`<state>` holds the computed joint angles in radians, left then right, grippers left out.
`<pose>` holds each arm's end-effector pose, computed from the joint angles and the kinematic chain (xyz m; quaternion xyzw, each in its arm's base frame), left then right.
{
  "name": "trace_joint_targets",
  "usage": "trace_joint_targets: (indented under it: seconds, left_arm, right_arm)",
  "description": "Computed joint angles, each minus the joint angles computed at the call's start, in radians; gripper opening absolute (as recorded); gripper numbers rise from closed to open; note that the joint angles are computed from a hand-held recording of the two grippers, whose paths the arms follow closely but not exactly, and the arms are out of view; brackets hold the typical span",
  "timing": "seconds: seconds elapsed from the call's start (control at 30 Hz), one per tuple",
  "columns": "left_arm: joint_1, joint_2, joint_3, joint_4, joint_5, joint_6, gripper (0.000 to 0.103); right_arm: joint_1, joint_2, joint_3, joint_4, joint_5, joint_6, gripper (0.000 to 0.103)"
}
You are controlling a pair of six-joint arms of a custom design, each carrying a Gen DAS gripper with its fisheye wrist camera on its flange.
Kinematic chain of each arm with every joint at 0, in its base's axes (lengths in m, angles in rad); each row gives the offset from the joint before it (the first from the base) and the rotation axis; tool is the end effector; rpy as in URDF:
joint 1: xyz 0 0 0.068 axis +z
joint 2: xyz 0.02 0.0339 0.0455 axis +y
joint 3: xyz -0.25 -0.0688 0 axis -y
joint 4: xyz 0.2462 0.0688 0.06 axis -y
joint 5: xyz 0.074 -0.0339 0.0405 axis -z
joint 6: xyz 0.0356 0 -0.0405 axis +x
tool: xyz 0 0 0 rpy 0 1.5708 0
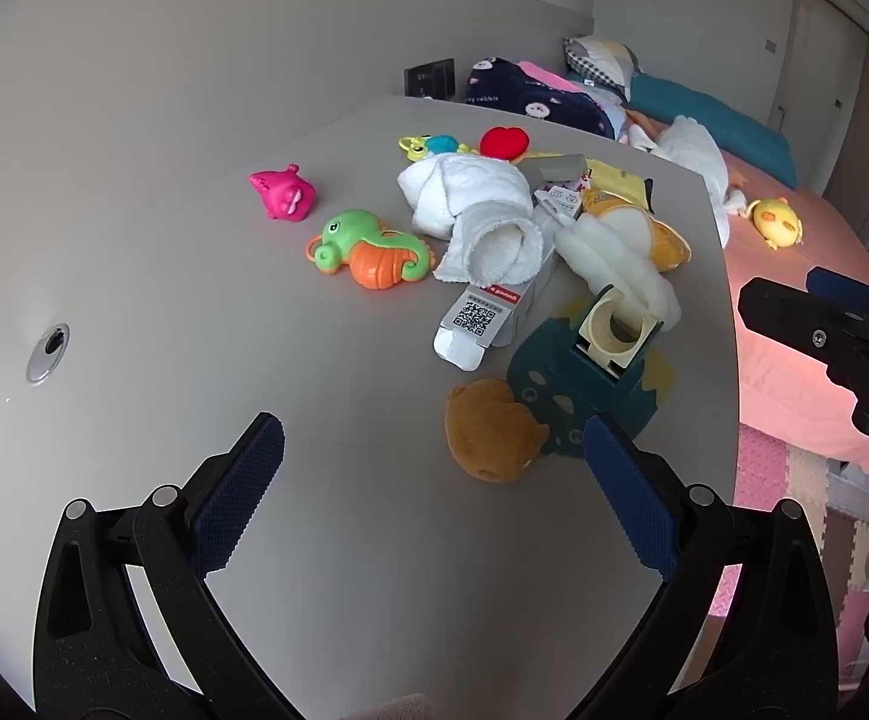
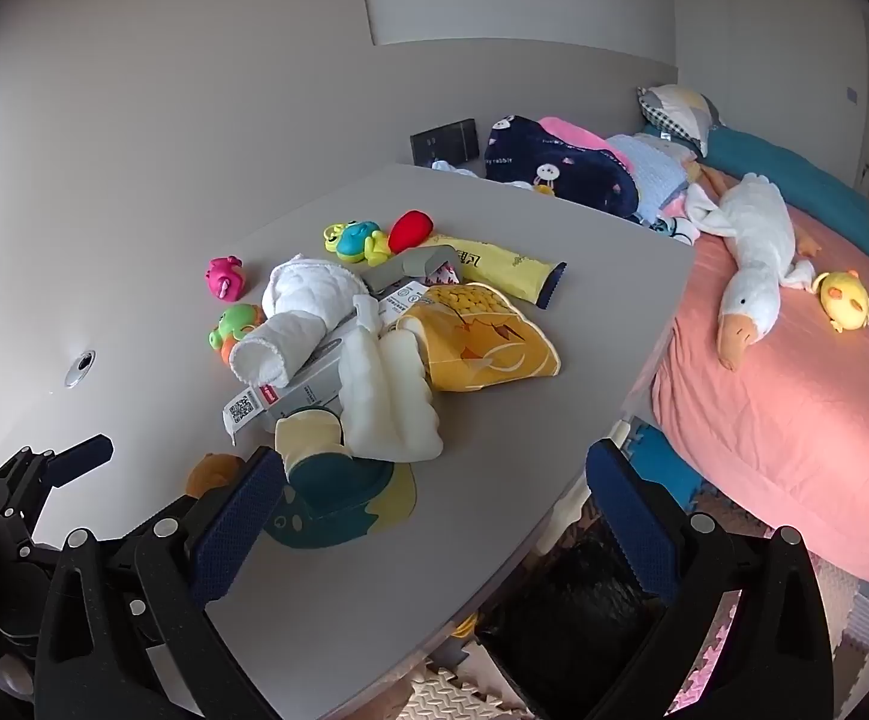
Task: Collect trash
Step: 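Move both tools toward the brown plush duck on the desk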
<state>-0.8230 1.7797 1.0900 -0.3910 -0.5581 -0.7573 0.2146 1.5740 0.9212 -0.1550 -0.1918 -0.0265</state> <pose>0.2512 -0.2431 0.1558 -0.0362 0.9343 0.0224 0.3540 0.3191 0.0765 0.1829 -0.1465 0.9129 0.1233 0.3606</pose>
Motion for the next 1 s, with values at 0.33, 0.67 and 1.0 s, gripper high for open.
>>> trace_joint_targets:
  seconds: [0.33,0.67,1.0]
  left_arm:
    - [0.003,-0.004,0.003,-0.009,0.018,-0.009,0.097]
    - [-0.003,-0.004,-0.004,-0.002,0.016,0.007,0.097]
    - [0.008,-0.005,-0.015,0.032,0.043,0.027,0.097]
  right_arm:
    - [0.007,-0.006,-0.005,0.004,0.004,0.008,0.100]
    - [0.010,-0.014,-0.011,0.004,0.005,0.013,0.100]
    - [-0.011,-0.002,-0.008,0.007,-0.011,0.007,0.100]
